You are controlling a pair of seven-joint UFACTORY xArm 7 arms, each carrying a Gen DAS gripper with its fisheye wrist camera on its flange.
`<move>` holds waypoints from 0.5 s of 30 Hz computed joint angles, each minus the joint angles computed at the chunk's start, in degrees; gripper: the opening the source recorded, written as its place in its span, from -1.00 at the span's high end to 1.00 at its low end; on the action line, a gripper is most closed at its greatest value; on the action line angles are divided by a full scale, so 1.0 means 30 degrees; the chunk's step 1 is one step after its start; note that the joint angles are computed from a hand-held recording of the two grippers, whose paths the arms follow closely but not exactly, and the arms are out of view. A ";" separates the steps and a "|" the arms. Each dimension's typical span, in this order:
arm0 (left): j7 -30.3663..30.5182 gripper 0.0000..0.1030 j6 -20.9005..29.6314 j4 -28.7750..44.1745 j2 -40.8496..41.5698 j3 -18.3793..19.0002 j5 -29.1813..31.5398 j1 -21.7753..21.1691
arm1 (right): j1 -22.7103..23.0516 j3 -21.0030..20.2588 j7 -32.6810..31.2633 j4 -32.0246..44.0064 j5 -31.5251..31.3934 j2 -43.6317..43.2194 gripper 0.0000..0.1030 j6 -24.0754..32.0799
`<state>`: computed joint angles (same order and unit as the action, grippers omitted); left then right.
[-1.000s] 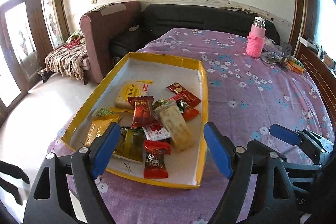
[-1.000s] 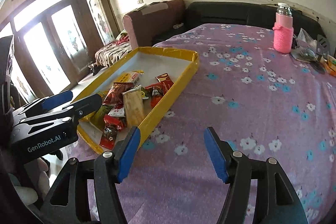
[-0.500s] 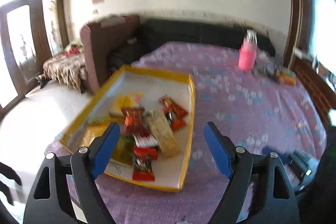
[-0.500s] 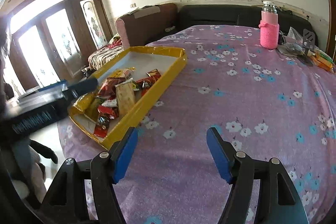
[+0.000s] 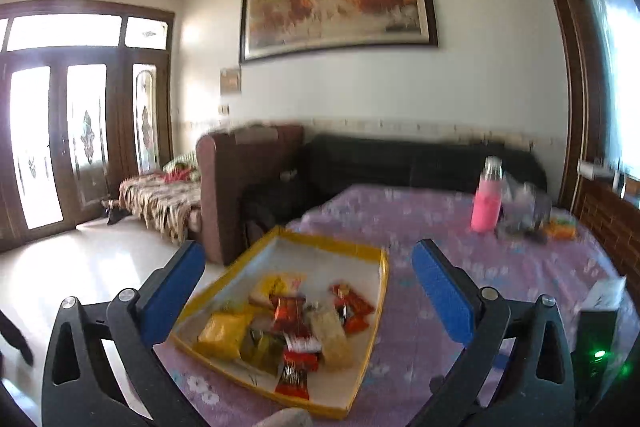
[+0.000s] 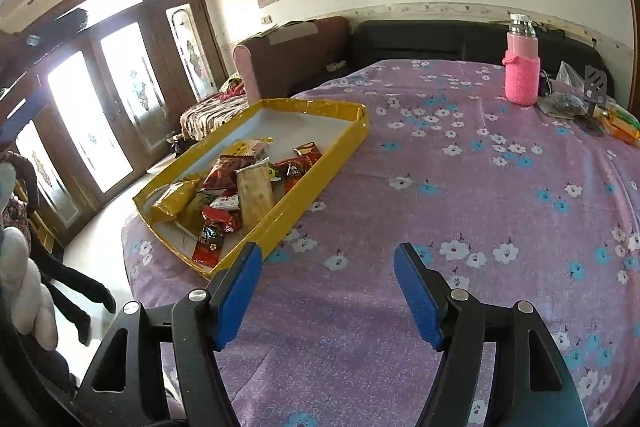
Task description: Organize snacks
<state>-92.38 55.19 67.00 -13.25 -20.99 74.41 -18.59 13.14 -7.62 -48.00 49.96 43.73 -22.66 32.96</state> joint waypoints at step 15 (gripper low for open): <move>0.4681 -1.00 -0.1562 0.1088 0.2466 0.1742 -0.6343 -0.0858 | 0.0827 0.0495 -0.0075 -0.1369 -0.1883 -0.0692 -0.49 -0.2021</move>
